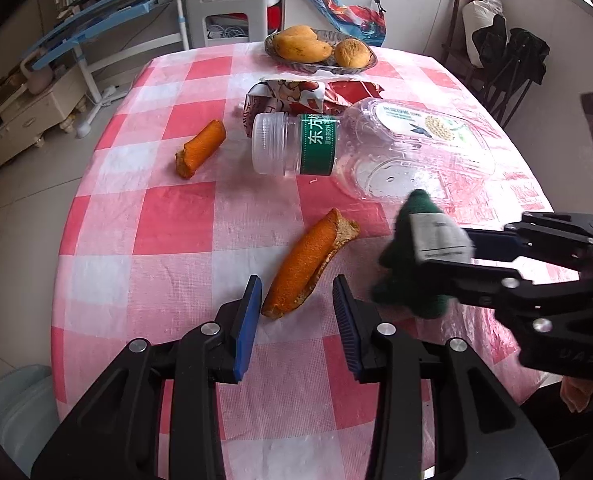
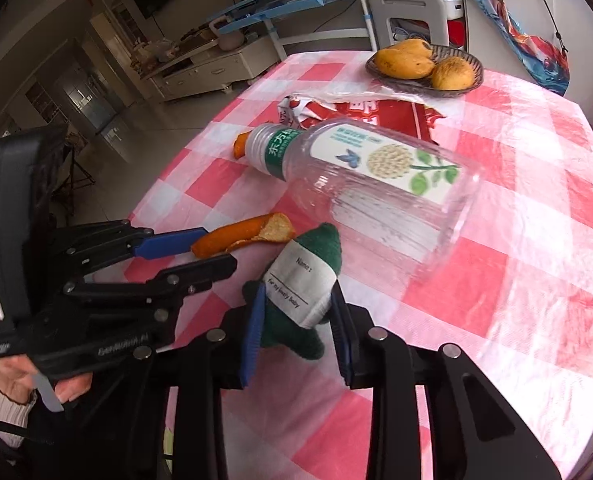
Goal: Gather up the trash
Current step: 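Grasp an orange peel with the left tool while the right tool holds the plush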
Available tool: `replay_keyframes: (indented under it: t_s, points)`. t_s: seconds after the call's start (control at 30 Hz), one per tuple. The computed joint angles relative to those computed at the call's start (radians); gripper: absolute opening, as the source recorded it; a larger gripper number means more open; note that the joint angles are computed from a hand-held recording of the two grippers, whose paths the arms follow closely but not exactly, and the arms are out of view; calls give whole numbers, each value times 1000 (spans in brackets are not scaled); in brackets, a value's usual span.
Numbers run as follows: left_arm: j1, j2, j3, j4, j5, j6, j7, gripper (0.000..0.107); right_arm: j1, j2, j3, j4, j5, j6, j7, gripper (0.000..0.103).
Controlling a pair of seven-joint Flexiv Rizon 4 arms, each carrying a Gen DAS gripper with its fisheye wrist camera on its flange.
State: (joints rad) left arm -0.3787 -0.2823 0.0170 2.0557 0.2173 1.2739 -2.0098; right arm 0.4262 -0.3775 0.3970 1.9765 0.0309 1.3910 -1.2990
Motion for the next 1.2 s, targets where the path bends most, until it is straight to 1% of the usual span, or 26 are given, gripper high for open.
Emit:
replay_keyframes:
  t_s: [0.1, 0.37, 0.87, 1.2]
  points:
    - [-7, -3, 5, -7, 12, -5, -13, 35, 5, 14, -13, 16, -10, -5, 4, 31]
    - [-32, -19, 22, -49, 72, -42, -50, 36, 2, 27, -11, 26, -15, -17, -16, 32]
    - [-58, -30, 28, -107, 182, -105, -96, 38, 19, 25, -20, 20, -35, -31, -43, 32]
    - [-57, -27, 22, -111, 209, -117, -111, 38, 26, 26, -22, 20, -41, -31, -50, 32]
